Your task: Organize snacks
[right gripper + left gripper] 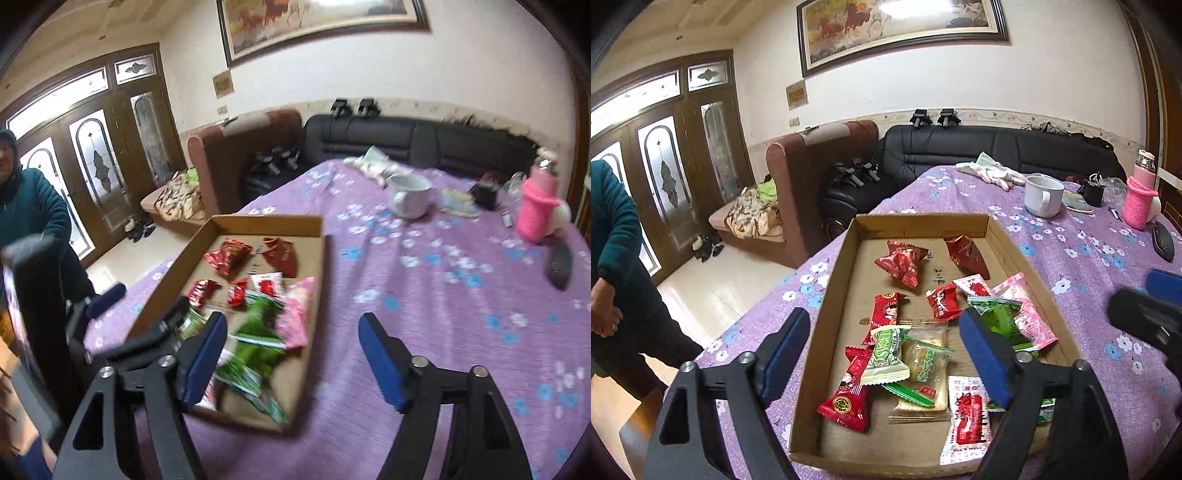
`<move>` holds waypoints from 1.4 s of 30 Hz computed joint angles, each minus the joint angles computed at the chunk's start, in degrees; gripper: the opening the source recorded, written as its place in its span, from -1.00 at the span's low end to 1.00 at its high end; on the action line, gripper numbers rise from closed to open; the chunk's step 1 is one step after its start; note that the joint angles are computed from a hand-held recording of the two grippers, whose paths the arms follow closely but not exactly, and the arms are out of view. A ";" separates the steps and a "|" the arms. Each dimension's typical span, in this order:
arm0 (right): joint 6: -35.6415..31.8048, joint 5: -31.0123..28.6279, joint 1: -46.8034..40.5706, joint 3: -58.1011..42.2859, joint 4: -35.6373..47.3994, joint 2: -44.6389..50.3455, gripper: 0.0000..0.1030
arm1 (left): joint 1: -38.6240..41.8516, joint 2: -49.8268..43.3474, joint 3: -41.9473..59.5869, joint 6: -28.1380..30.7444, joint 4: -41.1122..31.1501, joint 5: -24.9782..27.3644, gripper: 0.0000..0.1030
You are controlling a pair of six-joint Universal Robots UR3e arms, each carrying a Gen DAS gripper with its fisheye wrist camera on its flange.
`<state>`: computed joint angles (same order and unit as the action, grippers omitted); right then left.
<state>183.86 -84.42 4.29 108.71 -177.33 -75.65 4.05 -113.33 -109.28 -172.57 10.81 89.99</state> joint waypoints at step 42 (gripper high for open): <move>-3.61 -6.55 -1.77 21.01 -14.30 -7.44 0.76 | -5.74 1.45 -2.66 4.65 -0.55 11.37 1.00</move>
